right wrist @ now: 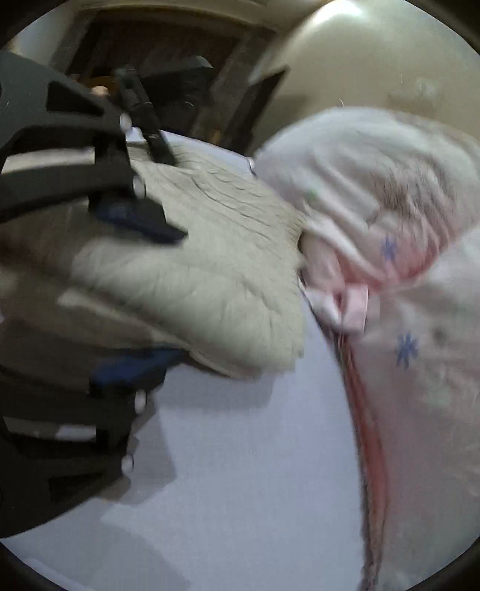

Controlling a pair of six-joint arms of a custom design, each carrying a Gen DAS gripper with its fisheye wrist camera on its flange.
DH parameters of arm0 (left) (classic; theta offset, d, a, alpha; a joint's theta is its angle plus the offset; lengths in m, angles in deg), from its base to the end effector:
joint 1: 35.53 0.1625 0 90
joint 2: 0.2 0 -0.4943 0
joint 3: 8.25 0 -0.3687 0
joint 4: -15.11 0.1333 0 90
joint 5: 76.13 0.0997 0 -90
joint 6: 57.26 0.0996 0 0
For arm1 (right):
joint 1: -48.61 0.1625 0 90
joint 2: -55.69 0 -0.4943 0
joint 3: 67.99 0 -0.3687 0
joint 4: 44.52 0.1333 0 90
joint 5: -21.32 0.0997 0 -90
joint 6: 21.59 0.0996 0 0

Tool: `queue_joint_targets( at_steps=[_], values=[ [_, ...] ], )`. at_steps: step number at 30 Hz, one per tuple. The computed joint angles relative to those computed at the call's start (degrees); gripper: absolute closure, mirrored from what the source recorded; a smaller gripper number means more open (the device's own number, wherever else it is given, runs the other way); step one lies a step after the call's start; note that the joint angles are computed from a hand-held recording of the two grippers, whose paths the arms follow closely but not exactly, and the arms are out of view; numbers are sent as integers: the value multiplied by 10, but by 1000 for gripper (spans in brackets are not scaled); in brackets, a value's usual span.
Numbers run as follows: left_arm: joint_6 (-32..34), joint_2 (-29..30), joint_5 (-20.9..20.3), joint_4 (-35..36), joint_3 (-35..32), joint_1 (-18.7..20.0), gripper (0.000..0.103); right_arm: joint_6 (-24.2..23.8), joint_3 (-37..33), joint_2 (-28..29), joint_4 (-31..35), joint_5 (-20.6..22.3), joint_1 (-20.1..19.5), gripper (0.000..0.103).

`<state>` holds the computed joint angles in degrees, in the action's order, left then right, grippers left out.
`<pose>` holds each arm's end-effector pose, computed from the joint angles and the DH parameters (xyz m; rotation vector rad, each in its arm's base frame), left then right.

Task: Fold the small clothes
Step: 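Grasp the hem with both grippers and fold it up toward the collar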

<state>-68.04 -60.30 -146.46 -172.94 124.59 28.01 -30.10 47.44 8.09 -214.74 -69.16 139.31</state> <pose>-0.0672 -0.5094 0.1967 0.2799 2.8487 -0.7669 0.1397 -0.5895 0.1102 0.2475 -3.0907 0.3349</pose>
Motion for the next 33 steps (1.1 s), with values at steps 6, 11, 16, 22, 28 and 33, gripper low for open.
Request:
queue_joint_targets(
  at_steps=[6,11,16,22,28,33],
  values=[
    [17,-12,24,-48,34,-16,36,73,7,-4,-70,60,-34,22],
    [14,-2,33,-16,23,-5,34,10,-38,32,-52,-14,12,85],
    [23,14,35,-31,16,0,34,-58,-67,80,-128,-217,57,90],
    [49,-10,148,-87,77,-68,20,-84,21,30,-291,-241,90,35],
    [-42,-28,295,-128,182,-169,1,-116,165,-66,-298,44,65,9],
    [-105,-17,280,-94,203,-174,1,-59,133,0,-220,-119,74,8]
  ],
)
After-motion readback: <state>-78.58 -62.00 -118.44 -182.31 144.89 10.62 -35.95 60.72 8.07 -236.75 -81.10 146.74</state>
